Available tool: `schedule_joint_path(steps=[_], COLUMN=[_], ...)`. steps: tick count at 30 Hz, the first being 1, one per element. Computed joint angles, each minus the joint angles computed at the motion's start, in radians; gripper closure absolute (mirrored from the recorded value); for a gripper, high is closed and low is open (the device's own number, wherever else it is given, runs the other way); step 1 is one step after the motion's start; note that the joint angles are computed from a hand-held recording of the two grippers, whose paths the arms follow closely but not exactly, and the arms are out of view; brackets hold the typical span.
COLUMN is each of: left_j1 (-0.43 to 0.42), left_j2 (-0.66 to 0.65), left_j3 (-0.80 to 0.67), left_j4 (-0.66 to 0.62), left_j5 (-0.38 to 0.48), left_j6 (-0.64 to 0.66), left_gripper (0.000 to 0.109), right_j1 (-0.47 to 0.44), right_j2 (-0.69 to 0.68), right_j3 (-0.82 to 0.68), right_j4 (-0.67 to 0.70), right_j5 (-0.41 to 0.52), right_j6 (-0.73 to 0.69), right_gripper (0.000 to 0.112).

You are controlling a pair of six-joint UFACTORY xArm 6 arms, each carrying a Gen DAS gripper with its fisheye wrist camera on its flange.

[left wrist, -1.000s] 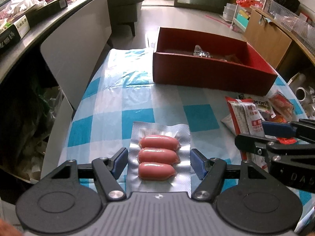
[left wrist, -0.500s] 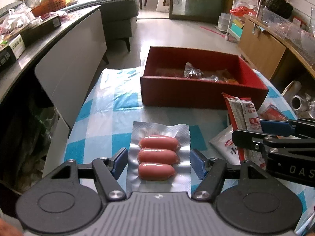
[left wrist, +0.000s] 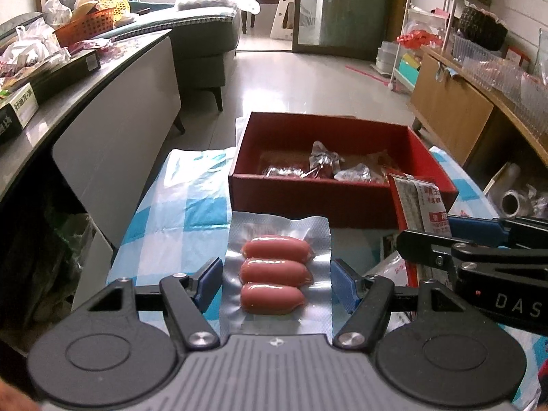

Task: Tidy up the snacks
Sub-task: 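Lift and carry the sausage pack and spicy strip packet over the red box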

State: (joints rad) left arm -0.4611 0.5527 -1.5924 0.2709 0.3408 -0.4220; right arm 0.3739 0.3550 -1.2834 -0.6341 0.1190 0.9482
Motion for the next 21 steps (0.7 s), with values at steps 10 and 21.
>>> schedule_joint_path(steps=[10, 21], left_j1=[-0.011, -0.014], left_j2=[0.057, 0.148], left_j3=[-0.095, -0.247], left_j4=[0.025, 0.045], left_j5=[0.015, 0.057], left_j6=[-0.016, -0.032], left_gripper=[0.046, 0.046], right_j1=[-0.029, -0.052], right_j2=[0.003, 0.046], right_j3=[-0.021, -0.088], right_j4=[-0.057, -0.039], right_j5=[0.002, 0.013], right_j6=[0.058, 0.029], right_gripper=[0.055, 0.055])
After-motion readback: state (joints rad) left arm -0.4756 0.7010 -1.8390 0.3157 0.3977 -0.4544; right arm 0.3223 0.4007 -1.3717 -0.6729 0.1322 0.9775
